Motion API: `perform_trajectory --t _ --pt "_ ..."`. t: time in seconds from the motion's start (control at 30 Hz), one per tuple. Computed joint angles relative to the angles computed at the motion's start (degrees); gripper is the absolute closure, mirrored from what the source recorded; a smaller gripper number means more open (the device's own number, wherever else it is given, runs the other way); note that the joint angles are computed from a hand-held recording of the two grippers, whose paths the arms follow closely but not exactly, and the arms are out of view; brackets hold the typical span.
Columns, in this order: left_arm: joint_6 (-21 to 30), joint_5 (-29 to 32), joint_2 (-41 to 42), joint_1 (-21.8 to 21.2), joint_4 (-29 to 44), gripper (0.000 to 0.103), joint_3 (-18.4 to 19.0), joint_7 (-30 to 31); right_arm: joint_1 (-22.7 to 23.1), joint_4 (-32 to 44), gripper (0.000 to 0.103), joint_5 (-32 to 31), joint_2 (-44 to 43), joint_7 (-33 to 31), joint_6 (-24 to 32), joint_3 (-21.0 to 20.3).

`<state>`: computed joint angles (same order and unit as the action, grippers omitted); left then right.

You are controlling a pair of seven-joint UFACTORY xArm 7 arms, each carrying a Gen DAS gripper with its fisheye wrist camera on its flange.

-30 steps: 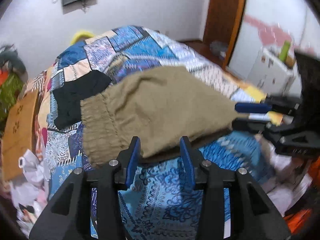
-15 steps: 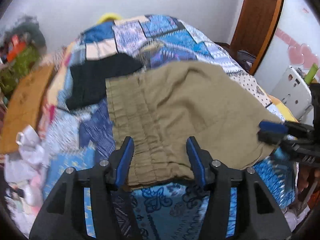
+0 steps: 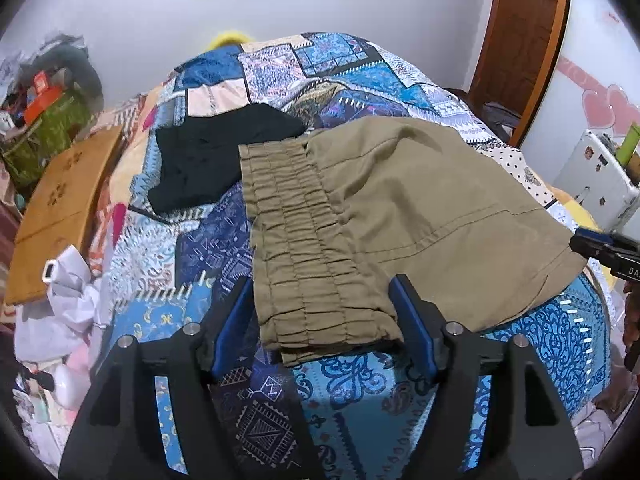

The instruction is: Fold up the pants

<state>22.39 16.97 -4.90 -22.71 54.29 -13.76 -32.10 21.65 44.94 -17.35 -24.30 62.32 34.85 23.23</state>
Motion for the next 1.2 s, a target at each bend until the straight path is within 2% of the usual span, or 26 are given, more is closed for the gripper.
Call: perform_trajectory --t 0.13,0.23,0.37,0.43,0.53,0.73,0.87,1.0,1.2 --pt "1.81 -7.14 -0.53 -0.75 1.14 0.033 1.05 4.82 1.24 -2.04 0.046 3.54 -2.49 -0.80 0.08 -1.75" --pt "2.87 -9.05 -1.57 -0.48 2.39 0.034 1.26 6.51 1.55 -0.40 0.046 4.89 -2.60 -3.21 2.52 -2.28" --pt "3.75 -3.42 -1.60 1.66 5.59 0.030 0.48 2.72 0.23 1.87 0.044 3.93 -2.30 -4.89 3.38 -2.12" --pt "4.50 -0.08 -0.34 2.62 7.90 0.015 0.29 -0.30 -0.56 2.92 0.044 3.27 -2.22 -5.78 2.49 -2.28" --pt "5.92 8.20 2.62 3.63 12.16 0.011 0.49 -6.94 -2.32 5.22 0.043 1.71 -1.15 -7.19 0.55 -2.56" --pt "9.75 10.13 10.15 1.61 21.27 0.010 3.51 -5.53 -6.45 10.10 0.036 -3.09 3.65 -8.01 -2.36 -2.48" --pt "11.09 6.54 15.63 0.80 26.81 0.010 5.19 -1.62 -7.94 12.63 0.033 -5.93 8.85 -7.45 -2.59 -3.70" --pt "12.64 1.41 20.97 0.52 31.94 0.010 6.17 3.84 -6.67 14.49 0.033 -3.28 15.07 -10.92 -6.32 -8.05" --pt "14.87 -2.08 26.92 -0.64 37.44 0.010 8.09 5.10 -5.54 20.58 0.033 0.10 25.35 -18.02 -9.56 -12.75"
